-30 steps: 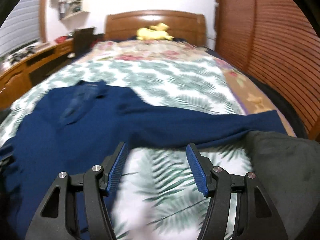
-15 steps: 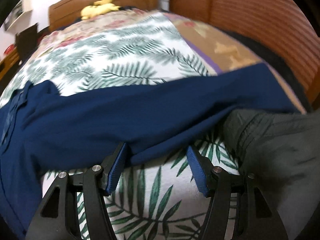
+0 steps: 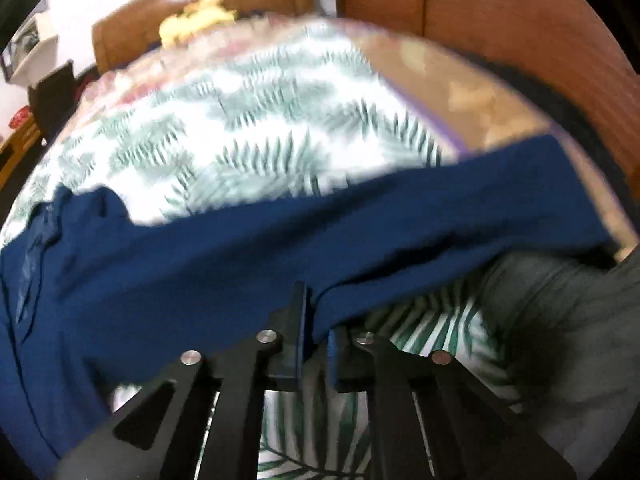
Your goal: Fold large clothes
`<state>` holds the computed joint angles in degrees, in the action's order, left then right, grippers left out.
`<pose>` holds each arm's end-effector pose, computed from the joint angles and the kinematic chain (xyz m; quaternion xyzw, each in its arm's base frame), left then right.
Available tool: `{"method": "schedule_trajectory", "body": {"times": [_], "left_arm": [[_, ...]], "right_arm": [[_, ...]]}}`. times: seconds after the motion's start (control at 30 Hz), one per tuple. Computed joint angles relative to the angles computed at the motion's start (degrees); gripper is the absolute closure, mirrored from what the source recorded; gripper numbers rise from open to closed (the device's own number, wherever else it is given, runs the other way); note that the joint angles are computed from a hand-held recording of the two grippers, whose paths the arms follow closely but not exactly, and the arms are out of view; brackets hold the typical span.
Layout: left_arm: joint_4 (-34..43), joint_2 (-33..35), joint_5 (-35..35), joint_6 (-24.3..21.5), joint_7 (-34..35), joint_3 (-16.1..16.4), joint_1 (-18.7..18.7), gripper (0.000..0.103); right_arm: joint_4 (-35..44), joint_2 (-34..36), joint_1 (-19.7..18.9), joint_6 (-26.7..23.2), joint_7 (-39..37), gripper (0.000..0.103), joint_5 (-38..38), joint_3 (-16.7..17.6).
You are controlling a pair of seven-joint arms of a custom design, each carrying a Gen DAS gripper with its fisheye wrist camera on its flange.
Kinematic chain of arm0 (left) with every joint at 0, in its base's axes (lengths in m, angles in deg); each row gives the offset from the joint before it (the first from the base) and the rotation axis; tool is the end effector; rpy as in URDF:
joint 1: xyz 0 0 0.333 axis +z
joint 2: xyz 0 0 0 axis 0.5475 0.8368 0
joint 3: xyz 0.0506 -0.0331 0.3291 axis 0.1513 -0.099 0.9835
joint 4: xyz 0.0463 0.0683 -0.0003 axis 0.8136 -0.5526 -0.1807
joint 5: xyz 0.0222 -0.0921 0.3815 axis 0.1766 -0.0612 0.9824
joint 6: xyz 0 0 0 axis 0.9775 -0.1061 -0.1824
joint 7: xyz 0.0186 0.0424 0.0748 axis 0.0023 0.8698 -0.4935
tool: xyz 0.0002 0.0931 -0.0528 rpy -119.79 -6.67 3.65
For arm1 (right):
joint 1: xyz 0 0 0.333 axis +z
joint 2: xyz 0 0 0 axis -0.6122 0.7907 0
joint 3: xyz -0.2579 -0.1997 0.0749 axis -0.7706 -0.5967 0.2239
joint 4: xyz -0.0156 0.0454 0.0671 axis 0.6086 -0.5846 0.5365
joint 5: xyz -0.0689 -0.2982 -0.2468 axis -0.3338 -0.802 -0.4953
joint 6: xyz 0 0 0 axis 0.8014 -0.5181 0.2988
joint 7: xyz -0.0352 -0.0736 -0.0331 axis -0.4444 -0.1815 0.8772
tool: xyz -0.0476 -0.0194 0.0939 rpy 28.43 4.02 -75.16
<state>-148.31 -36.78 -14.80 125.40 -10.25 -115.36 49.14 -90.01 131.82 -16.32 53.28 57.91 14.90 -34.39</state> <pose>0.4208 -0.1161 0.5104 -0.6391 0.6066 -0.3493 0.3189 0.7905 0.3029 0.4969 -0.7233 0.5908 -0.2004 0.2961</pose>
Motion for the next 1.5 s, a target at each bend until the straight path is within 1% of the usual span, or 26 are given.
{"method": "schedule_trajectory", "body": {"times": [0.07,0.1,0.2,0.23,0.33,0.4,0.5,0.6,0.7,0.8,0.83,0.9,0.93,0.97,1.03,1.07,1.13,1.23,1.43,1.5], "left_arm": [[0.1,0.1,0.1,-0.1,-0.1,-0.1,0.1,0.066],[0.1,0.0,0.1,-0.2,0.0,0.0,0.0,0.066],[0.3,0.1,0.3,-0.4,-0.2,-0.1,0.1,0.066],[0.3,0.1,0.4,-0.3,-0.3,-0.2,0.2,0.066],[0.3,0.1,0.5,-0.3,-0.4,-0.1,0.2,0.066],[0.3,0.1,0.6,-0.5,-0.5,-0.2,0.2,0.066],[0.6,0.0,0.9,-0.9,-0.8,-0.5,0.6,0.066],[0.7,-0.1,1.1,-1.2,-1.1,-0.4,0.5,0.066],[0.7,-0.1,1.5,-1.2,-1.4,-0.3,0.5,0.066],[0.7,-0.1,1.8,-1.2,-1.6,-0.3,0.5,0.066],[0.8,-0.1,1.9,-1.3,-1.7,-0.6,0.7,0.066],[0.9,-0.1,2.0,-1.3,-2.0,-0.7,0.8,0.066],[0.9,0.0,2.1,-1.3,-2.1,-0.7,0.9,0.066],[0.9,0.0,2.2,-1.3,-2.1,-0.7,0.9,0.066],[0.9,0.0,2.3,-1.4,-2.1,-0.6,0.7,0.066],[1.1,0.1,2.4,-1.5,-2.2,-0.7,0.9,0.066],[1.2,0.2,2.6,-1.5,-2.3,-0.6,0.7,0.066],[1.2,0.5,2.7,-1.3,-2.4,-0.4,0.6,0.066],[1.2,0.7,2.8,-1.4,-2.3,-0.1,0.3,0.066],[1.3,0.7,2.8,-1.4,-2.4,-0.1,0.3,0.066]], "right_arm": [[-8.6,-5.2,0.5,7.8,-0.8,0.100,-0.3,0.5],[-11.9,-7.5,0.3,10.6,-2.4,0.100,0.2,1.7],[-18.6,-12.7,0.2,15.8,-9.6,0.100,1.7,5.5],[-20.5,-14.2,0.3,16.9,-11.4,0.100,2.2,6.3],[-26.0,-18.7,0.3,18.8,-18.6,0.100,5.0,10.1],[-28.7,-21.0,0.5,18.8,-22.9,0.100,7.1,12.1],[-31.4,-23.1,1.6,17.0,-26.6,0.100,10.2,13.7],[-34.6,-25.1,2.9,15.8,-29.8,0.100,12.0,14.3],[-36.2,-26.3,4.8,13.1,-29.4,0.100,12.1,12.9],[-37.2,-26.8,7.5,11.2,-26.4,0.099,8.7,10.2],[-37.4,-27.0,7.7,10.8,-26.1,0.098,8.2,10.0],[-37.8,-27.5,8.3,10.8,-25.1,0.089,6.8,9.4],[-38.2,-28.0,8.2,11.0,-24.8,0.077,6.5,9.3],[-38.5,-28.5,7.9,11.3,-24.6,0.063,6.9,9.5],[-38.7,-29.0,7.1,11.0,-24.5,0.049,8.0,10.1],[-37.6,-28.7,6.5,8.9,-25.0,0.049,9.1,10.7],[-36.2,-28.3,6.8,6.1,-24.2,0.049,8.7,10.2],[-37.0,-28.9,6.5,4.0,-24.4,0.049,9.0,10.3],[-43.3,-32.3,6.0,5.0,-26.0,0.049,9.2,10.4],[-45.3,-33.3,5.7,6.7,-26.6,0.049,9.6,10.5]]}}
